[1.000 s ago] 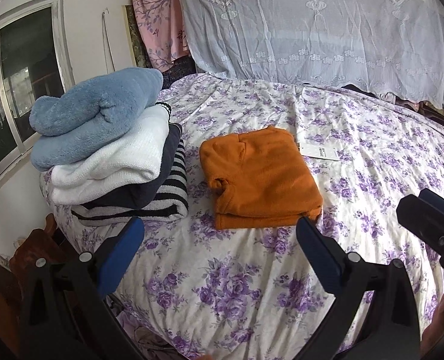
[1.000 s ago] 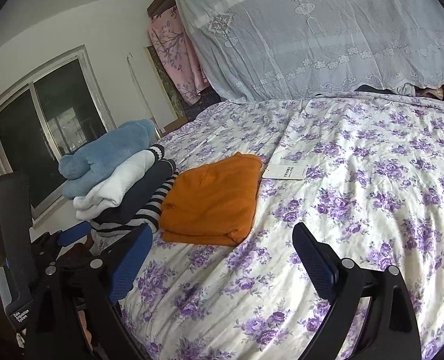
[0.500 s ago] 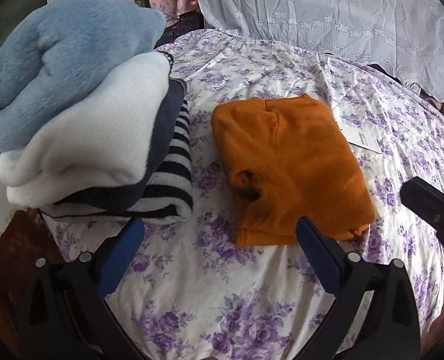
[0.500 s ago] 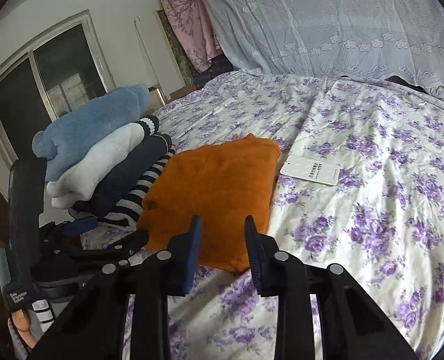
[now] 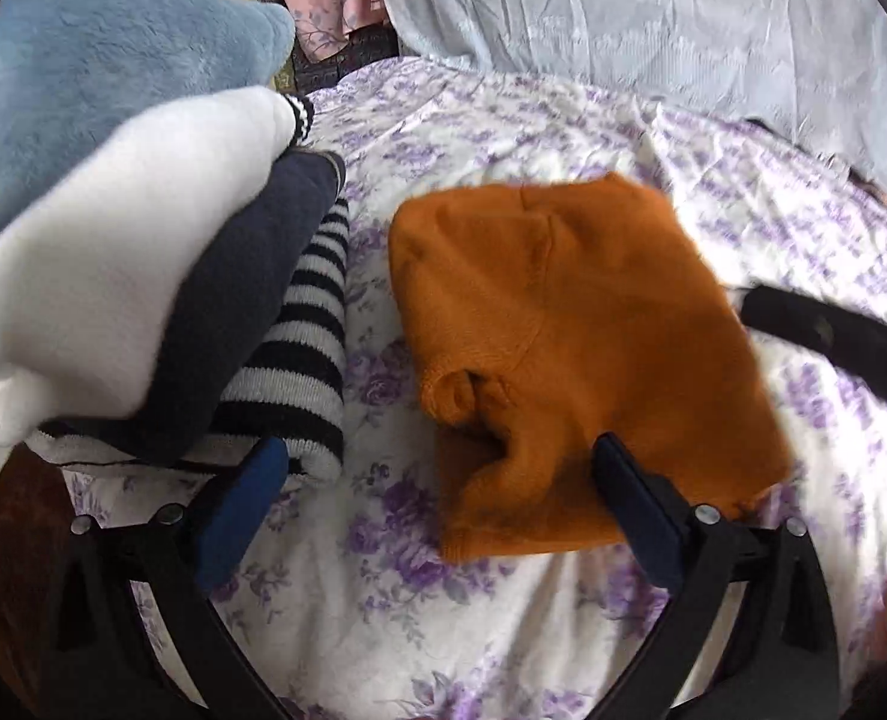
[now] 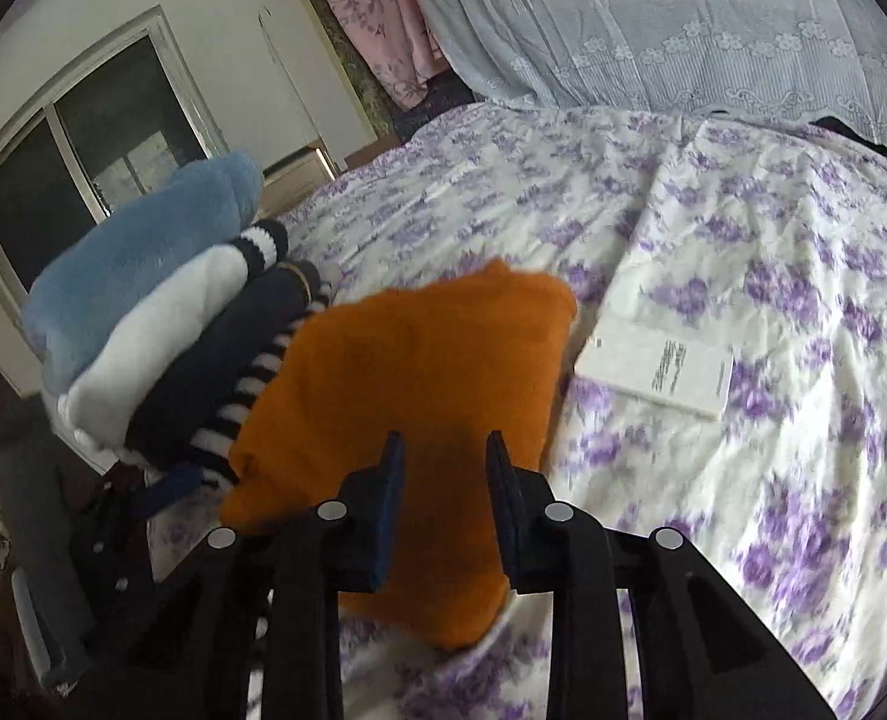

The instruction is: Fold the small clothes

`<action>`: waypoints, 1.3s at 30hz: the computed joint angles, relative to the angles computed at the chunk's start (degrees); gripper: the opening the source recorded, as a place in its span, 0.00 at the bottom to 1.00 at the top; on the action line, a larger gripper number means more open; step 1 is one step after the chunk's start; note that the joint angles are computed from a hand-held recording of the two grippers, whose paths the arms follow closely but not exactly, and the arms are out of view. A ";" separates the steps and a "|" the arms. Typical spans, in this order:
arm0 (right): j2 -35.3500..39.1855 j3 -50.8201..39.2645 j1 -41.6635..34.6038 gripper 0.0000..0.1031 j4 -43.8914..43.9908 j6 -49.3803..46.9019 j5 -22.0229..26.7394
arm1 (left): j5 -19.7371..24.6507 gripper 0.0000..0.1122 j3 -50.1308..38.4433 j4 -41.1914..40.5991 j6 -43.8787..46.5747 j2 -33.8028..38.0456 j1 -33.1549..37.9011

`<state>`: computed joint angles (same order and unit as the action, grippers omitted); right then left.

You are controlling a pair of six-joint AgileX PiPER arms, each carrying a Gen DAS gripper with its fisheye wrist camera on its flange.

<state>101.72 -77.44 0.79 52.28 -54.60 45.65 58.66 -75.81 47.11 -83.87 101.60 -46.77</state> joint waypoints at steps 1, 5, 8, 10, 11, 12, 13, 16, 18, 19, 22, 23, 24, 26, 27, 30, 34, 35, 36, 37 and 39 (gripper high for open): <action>2.21 -3.94 0.96 0.28 -1.49 2.90 0.21 | -0.25 0.88 -0.17 0.52 -0.28 -0.63 0.16; 14.16 -22.53 3.19 0.28 -5.80 15.79 5.42 | 1.86 0.88 -4.86 -0.14 2.67 2.12 2.28; 21.58 -32.23 6.03 0.28 -12.07 22.46 6.65 | -0.58 0.88 -6.69 -5.38 7.09 5.75 5.58; 26.13 -37.17 7.37 0.23 -16.68 26.59 8.03 | 1.35 0.88 -6.63 -1.63 4.18 6.51 3.47; 26.87 -37.42 7.43 0.20 -16.65 26.78 7.69 | 2.18 0.88 -7.08 -1.22 4.42 6.96 2.88; 26.90 -37.42 7.20 0.18 -16.18 26.54 7.51 | 2.32 0.88 -6.84 -1.05 4.23 6.80 2.55; 26.64 -37.61 7.01 0.18 -16.02 26.88 7.97 | 1.57 0.88 -6.03 -1.40 4.04 5.99 2.67; 23.20 -33.96 6.50 0.22 -9.82 21.08 8.73 | -2.20 0.88 -1.64 -0.82 1.97 2.64 2.47; 23.05 -35.12 7.48 0.22 -7.77 18.63 12.81 | -1.54 0.88 -0.30 0.51 -0.19 2.39 0.89; 23.53 -36.28 8.84 0.23 -8.64 18.46 14.43 | -0.56 0.88 0.00 1.19 -1.46 2.63 -0.33; 28.30 -42.83 13.77 0.18 -18.40 23.97 15.24 | 0.54 0.88 0.06 1.37 -2.45 2.98 -1.12; 29.98 -44.65 14.71 0.16 -19.80 25.61 14.47 | 0.67 0.88 -0.66 1.06 -1.90 3.50 -0.81; 31.24 -46.03 14.55 0.12 -19.03 26.18 14.27 | 0.89 0.88 -1.00 0.95 -1.67 3.78 -0.73; 30.59 -45.19 13.51 0.07 -17.19 27.56 13.55 | 1.30 0.88 -1.47 1.09 -1.31 4.17 -0.77; 29.00 -42.47 12.85 0.09 -14.94 26.09 11.78 | 1.42 0.88 -1.58 1.07 -1.18 4.21 -0.87; 19.94 -27.69 8.74 0.12 -3.74 15.64 8.77 | 0.63 0.88 -0.38 1.36 -1.79 3.20 -1.16; 7.07 -8.45 3.21 0.25 4.02 5.65 4.44 | -0.34 0.88 1.29 0.48 -1.74 1.13 -1.33; 3.71 -3.81 2.20 0.35 4.84 4.00 2.12 | -0.29 0.88 1.98 -0.24 -2.12 0.23 -1.70; 0.35 0.48 1.22 0.52 5.34 2.84 -0.03 | -0.30 0.88 2.79 -0.98 -2.72 -0.90 -2.22; -2.89 4.41 0.19 0.57 5.84 1.93 -2.07 | -0.13 0.88 3.61 -1.68 -3.40 -2.20 -2.98; -9.82 12.44 -2.47 0.61 8.89 -1.96 -4.11 | 1.81 0.88 4.57 -2.54 -4.13 -4.51 -5.16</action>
